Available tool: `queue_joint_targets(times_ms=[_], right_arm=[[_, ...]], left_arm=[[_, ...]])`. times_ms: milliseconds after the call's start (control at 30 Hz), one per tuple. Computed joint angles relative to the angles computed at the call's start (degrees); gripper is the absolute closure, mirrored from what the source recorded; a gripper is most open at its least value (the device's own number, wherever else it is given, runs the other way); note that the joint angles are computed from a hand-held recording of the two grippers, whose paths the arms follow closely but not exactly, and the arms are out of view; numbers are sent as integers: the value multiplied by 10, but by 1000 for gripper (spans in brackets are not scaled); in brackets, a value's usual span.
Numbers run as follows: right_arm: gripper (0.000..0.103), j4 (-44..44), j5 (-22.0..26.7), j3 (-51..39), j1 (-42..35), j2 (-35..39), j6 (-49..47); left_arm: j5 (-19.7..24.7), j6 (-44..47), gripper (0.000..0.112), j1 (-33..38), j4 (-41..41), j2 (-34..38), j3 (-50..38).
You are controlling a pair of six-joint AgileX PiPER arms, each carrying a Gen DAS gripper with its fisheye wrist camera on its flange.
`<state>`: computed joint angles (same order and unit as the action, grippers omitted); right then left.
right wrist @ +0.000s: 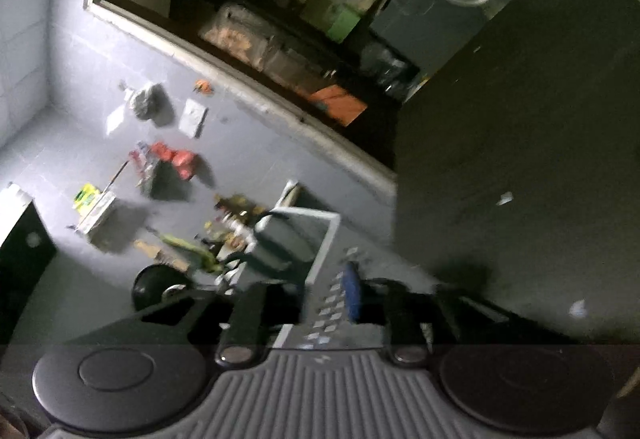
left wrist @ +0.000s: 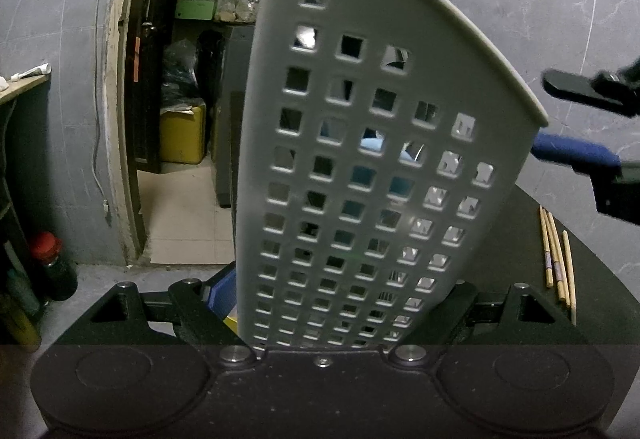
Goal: Organize utensils
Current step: 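Move the open right tool back over the wooden chopsticks, then lower the open right tool onto the wooden chopsticks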
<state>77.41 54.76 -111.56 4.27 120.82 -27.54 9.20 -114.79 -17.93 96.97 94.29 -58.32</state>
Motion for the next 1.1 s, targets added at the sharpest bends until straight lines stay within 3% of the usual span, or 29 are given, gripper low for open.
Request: queue_joint_targets(times_ms=[67, 133, 233, 333, 500, 733, 933, 1100], right_arm=[[58, 20, -16, 44, -7, -21, -44], [37, 39, -42, 99, -14, -55, -111], [25, 36, -88, 164, -21, -105, -167], [13, 14, -103, 196, -34, -128, -142], [3, 8, -137, 262, -50, -158, -137], [0, 23, -159, 333, -69, -183, -157], [0, 60, -187, 400, -67, -203, -211], [0, 41, -201, 405, -69, -196, -199]], left_arm=[[3, 8, 27, -2, -8, 1, -1], [6, 32, 27, -5, -31, 2, -5], [14, 60, 27, -10, -58, 4, -9], [14, 68, 27, -12, -68, 3, -11], [16, 81, 27, -13, -80, 2, -10], [19, 96, 28, -14, -95, 2, -12], [30, 160, 28, -21, -145, 3, -15], [34, 160, 28, -24, -146, 2, -13]])
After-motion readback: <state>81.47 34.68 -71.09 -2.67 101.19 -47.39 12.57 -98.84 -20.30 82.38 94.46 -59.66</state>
